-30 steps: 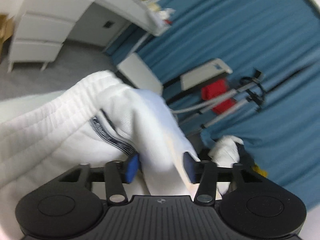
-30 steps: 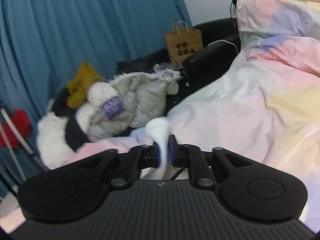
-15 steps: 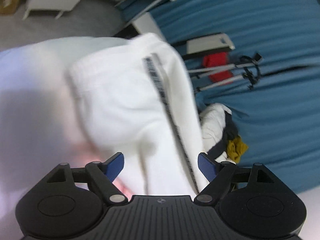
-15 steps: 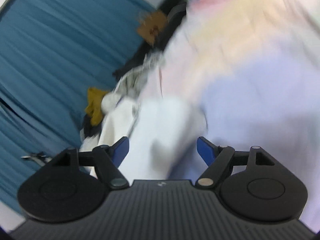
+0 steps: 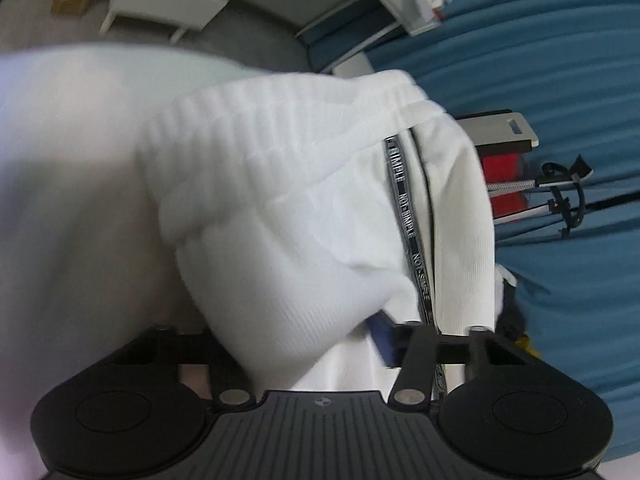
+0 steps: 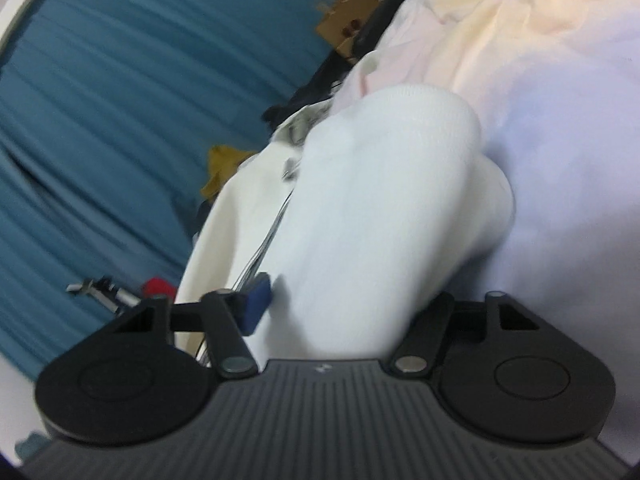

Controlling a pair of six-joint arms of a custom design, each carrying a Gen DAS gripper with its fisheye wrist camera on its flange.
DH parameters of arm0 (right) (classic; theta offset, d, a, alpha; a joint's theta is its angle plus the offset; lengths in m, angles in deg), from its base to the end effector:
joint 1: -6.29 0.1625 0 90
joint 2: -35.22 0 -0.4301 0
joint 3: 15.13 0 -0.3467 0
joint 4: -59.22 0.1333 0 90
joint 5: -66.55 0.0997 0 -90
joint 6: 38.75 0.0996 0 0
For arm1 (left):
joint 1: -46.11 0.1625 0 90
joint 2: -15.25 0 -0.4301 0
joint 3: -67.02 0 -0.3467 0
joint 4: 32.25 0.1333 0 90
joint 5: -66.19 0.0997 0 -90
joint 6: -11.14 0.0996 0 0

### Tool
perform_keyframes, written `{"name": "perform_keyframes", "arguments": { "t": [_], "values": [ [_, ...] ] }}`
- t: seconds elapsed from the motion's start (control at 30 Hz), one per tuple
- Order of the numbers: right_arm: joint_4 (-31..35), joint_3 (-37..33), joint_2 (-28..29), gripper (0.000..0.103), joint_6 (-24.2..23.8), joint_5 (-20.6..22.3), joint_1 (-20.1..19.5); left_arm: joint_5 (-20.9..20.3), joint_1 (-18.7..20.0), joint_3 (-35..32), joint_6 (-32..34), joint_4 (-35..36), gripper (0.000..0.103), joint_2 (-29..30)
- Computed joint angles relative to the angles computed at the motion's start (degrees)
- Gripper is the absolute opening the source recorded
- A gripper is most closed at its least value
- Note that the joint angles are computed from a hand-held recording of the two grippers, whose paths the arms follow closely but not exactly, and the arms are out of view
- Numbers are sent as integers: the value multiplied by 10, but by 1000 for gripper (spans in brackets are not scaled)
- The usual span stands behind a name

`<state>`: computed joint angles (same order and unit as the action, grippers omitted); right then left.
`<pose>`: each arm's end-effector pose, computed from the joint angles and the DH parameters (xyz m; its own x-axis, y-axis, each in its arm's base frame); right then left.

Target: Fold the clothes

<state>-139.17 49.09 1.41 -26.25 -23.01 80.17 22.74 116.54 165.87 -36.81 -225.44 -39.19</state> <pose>-0.0863 -0.7813 0.3031 -0.9274 0.3073 -0.2133 0.2648 0.1368 -0.9545 -0.0099 -0.6418 0.3195 -0.7022 -0.6002 0.3830 -0.5193 0.0638 -0.8522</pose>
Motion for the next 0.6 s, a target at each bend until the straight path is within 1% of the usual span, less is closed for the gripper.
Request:
{"name": "perform_keyframes", "arguments": {
  "t": [0.03, 0.07, 0.1, 0.13, 0.17, 0.2, 0.3, 0.37, 0.43, 0.5, 0.6],
  "values": [
    [11, -21, 8, 33, 2, -20, 5, 3, 1, -6, 9, -7, 25, 5],
    [16, -31, 10, 28, -8, -39, 11, 7, 2, -10, 22, -15, 20, 9],
    [20, -39, 12, 20, -22, -58, 18, 11, 2, -13, 37, -24, 18, 11],
    [17, -37, 9, 17, -37, -73, 24, 13, 3, -15, 41, -24, 15, 11],
    [9, -26, 3, 15, -46, -86, 30, 10, 3, -13, 49, -31, 13, 7],
    [0, -14, -5, 13, -54, -97, 35, 4, 4, -10, 66, -48, 13, 2],
    [-60, 77, -50, 12, -69, -104, 39, -1, -4, 20, 106, -97, 11, -21],
    [-83, 138, -82, 12, -57, -110, 37, 1, -13, 56, 121, -126, 11, -43],
    [-103, 198, -115, 11, -40, -117, 33, 9, -22, 83, 122, -135, 11, -64],
    [-99, 250, -149, 11, -22, -130, 29, 15, -33, 115, 111, -126, 11, -97],
    [-77, 330, -203, 11, -9, -152, 28, 37, -62, 171, 83, -102, 11, -153]
  ]
}}
